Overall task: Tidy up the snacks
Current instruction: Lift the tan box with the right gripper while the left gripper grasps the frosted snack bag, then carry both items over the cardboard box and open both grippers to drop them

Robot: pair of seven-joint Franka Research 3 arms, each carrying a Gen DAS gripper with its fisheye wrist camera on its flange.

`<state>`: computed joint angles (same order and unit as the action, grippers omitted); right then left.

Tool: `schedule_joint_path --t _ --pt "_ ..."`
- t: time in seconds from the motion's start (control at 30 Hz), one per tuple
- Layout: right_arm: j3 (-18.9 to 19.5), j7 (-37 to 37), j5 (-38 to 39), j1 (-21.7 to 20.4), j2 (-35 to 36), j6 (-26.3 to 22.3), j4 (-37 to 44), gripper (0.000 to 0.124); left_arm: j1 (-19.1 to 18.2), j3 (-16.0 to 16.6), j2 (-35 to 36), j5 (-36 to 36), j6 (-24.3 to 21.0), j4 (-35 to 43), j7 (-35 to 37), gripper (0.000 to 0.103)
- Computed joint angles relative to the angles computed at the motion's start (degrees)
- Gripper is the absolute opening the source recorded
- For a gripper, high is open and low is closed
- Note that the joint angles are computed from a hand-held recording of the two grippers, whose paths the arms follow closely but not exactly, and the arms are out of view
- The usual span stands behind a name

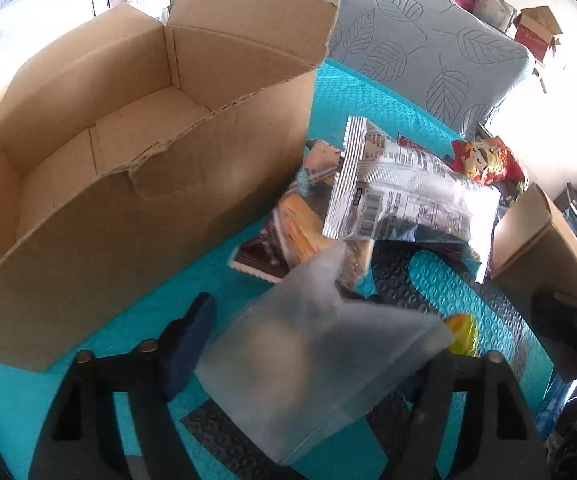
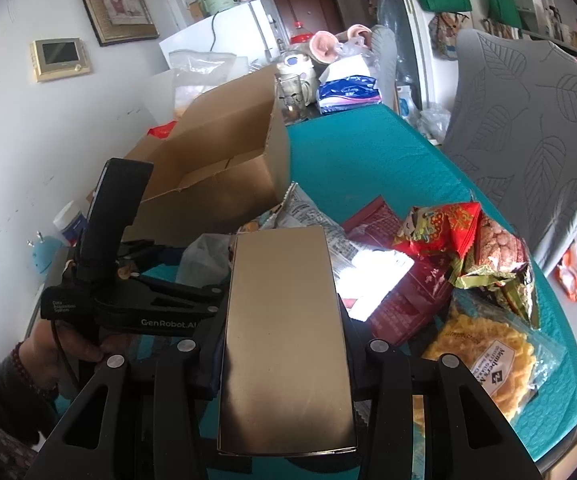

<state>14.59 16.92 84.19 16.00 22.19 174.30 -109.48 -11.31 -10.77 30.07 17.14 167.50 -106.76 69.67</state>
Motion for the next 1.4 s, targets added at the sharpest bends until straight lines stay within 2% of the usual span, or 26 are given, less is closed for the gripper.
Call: schedule_joint_path --t 0.1,0.13,0.2,0.37,0.53,0.67,0.7,0.8,0.83,0.93,1.07,1.13,1.27,1.37,1.4 --pt "0.14 0.22 -0.25 0.23 -0.12 -0.09 -0.30 0.043 -4.31 4.89 -1.58 4.22 0.47 -1.74 -4.64 0.058" --pt "0.12 0.50 -0.54 0.36 -0.14 -0.14 -0.35 0.043 -6.05 6.96 -2.27 6.35 1.02 -2.61 -7.03 0.050" --pt "0.29 0.37 -0.48 0.50 -0.26 -0.05 -0.52 0.043 -8.32 9.80 -3.58 10.04 1.28 -3.89 -11.50 0.045" --pt "0.57 -4.16 3.91 1.15 -1.45 0.11 -1.65 0.043 -5.30 7.61 -7.18 11.55 4.67 -8.98 -14.93 0.038" --pt "-0.79 -10.09 9.75 3.38 -2.70 -0.35 -2.44 0.043 -6.98 9.95 -10.64 15.17 7.61 -13.44 -20.78 0.036" --pt "-2.18 -12.20 12.22 5.53 -3.13 -0.85 -2.70 0.043 -9.26 13.46 -13.77 20.78 9.82 -17.23 -27.66 0.034" --pt "-2.46 -12.46 12.48 6.03 -3.11 -0.98 -2.65 0.043 -9.05 13.62 -14.62 21.73 10.55 -18.33 -28.94 0.034" --pt "-2.88 -12.74 12.71 7.20 -3.09 -1.58 -2.70 0.043 -5.97 11.04 -16.24 20.58 12.88 -20.81 -29.27 0.034" --pt "-2.93 -12.35 12.34 7.39 -3.15 -2.11 -2.78 0.043 -6.77 12.28 -17.08 21.51 13.44 -21.67 -30.63 0.034" --pt "-2.78 -11.42 11.22 7.45 -3.16 -4.22 -2.67 0.043 -13.68 20.36 -17.39 30.80 13.90 -20.69 -40.59 0.034" --pt "-2.25 -11.09 10.68 7.21 -2.89 -6.07 -1.75 0.043 -16.36 24.47 -19.66 41.46 13.74 -20.91 -51.47 0.034" --pt "-2.13 -11.59 10.94 7.36 -2.62 -6.17 -0.94 0.043 -17.61 26.66 -21.20 49.37 12.78 -20.81 -58.86 0.034" --pt "-1.95 -10.55 9.16 7.98 -2.31 -5.21 0.83 0.043 -16.75 26.76 -23.44 60.89 11.29 -19.38 -68.94 0.034" --pt "-1.54 -10.53 8.21 8.00 -2.12 -4.39 2.84 0.043 -15.45 25.63 -25.15 69.59 9.30 -17.82 -76.19 0.034" --pt "-1.39 -10.62 7.89 8.13 -2.04 -3.68 3.61 0.043 -14.83 25.03 -25.63 70.55 8.44 -17.37 -76.78 0.034"
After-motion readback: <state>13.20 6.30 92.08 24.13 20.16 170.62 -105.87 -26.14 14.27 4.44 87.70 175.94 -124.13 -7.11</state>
